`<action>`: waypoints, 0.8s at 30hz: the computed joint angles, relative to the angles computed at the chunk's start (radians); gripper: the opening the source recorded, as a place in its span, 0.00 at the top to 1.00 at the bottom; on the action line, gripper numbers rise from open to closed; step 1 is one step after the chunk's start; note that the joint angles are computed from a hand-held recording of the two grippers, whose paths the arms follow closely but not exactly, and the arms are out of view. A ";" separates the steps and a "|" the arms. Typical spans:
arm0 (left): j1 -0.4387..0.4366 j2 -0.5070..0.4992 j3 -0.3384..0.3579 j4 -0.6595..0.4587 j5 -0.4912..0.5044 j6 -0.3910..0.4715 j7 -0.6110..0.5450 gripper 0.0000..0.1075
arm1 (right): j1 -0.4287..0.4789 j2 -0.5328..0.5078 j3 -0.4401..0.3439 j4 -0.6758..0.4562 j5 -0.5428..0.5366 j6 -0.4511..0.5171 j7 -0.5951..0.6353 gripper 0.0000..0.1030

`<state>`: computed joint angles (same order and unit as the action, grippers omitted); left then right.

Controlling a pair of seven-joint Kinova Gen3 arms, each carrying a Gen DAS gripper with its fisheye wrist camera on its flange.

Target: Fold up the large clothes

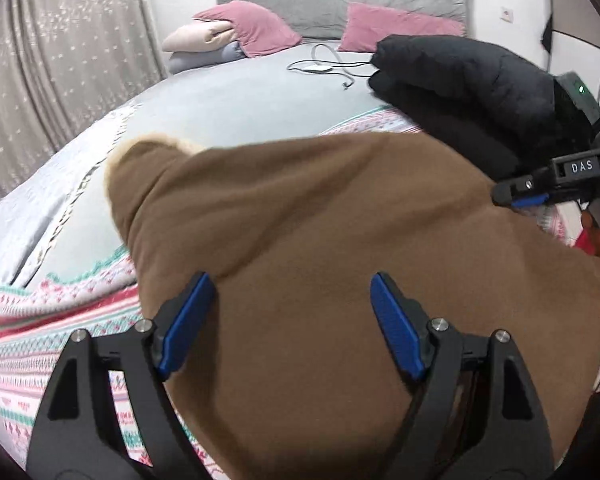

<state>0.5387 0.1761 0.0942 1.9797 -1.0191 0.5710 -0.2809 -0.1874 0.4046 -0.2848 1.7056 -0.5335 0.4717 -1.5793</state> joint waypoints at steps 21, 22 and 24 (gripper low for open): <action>-0.119 0.080 -0.178 -0.203 0.339 -0.003 -0.311 0.17 | -0.204 -0.048 0.111 0.202 0.434 -0.339 -0.469 0.27; -0.118 0.063 -0.179 -0.192 0.354 -0.011 -0.312 0.17 | -0.173 -0.059 0.092 0.208 0.417 -0.324 -0.456 0.27; -0.169 0.007 -0.124 -0.148 0.425 -0.027 -0.345 0.17 | -0.083 -0.066 0.013 0.212 0.344 -0.313 -0.390 0.25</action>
